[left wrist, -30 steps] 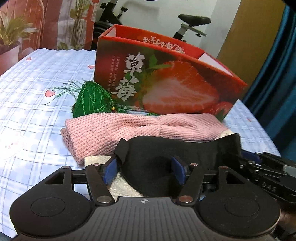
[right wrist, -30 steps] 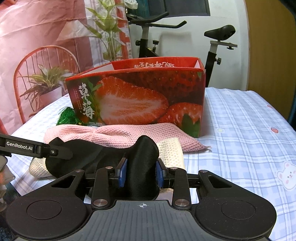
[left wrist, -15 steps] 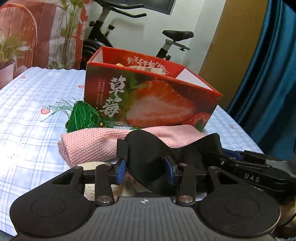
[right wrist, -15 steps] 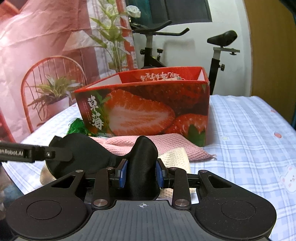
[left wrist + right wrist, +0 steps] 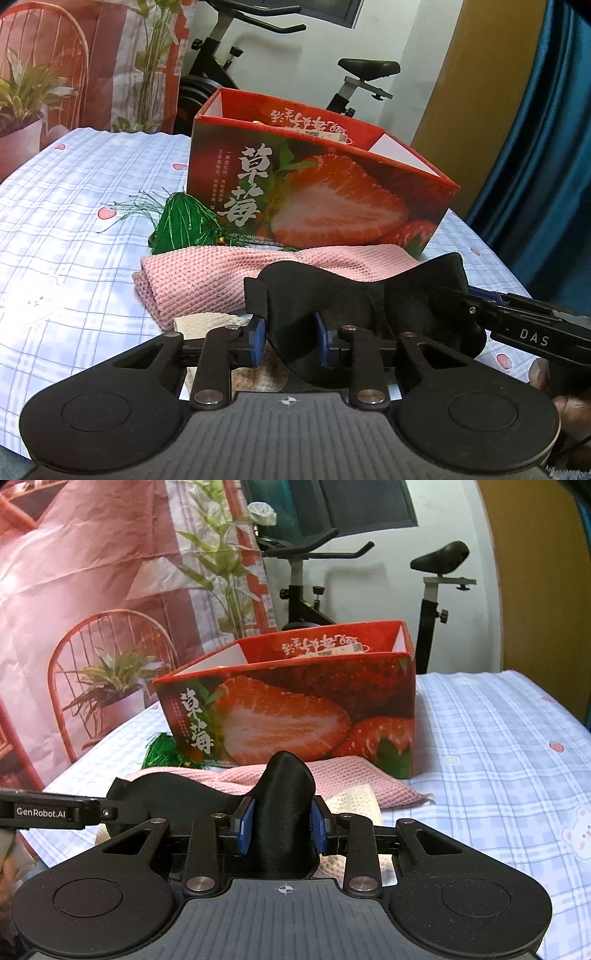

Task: Organize soft objects
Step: 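Lift the black eye mask with the left tool off the pile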

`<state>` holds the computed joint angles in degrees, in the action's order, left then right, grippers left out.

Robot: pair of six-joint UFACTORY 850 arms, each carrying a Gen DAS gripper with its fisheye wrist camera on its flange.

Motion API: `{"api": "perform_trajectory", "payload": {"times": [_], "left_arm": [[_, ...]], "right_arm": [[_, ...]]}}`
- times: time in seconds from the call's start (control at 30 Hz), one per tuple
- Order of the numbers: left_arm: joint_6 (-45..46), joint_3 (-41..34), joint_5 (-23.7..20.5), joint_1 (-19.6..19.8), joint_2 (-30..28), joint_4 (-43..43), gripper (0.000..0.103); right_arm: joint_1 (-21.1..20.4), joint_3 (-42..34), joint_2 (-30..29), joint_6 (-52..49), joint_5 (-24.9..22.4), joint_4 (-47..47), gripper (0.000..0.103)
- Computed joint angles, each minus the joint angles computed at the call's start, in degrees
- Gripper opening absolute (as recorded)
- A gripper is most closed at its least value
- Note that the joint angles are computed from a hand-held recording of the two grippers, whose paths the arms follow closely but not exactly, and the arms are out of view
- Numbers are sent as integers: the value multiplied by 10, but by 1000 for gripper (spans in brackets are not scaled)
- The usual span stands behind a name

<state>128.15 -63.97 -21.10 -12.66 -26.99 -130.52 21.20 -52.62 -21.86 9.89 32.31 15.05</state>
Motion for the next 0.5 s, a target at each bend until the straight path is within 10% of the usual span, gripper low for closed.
{"api": "perform_trajectory", "payload": {"times": [0.5], "left_arm": [[11, 2, 7, -3, 1, -14, 27]], "right_arm": [[-4, -1, -4, 25, -7, 0, 30]]}}
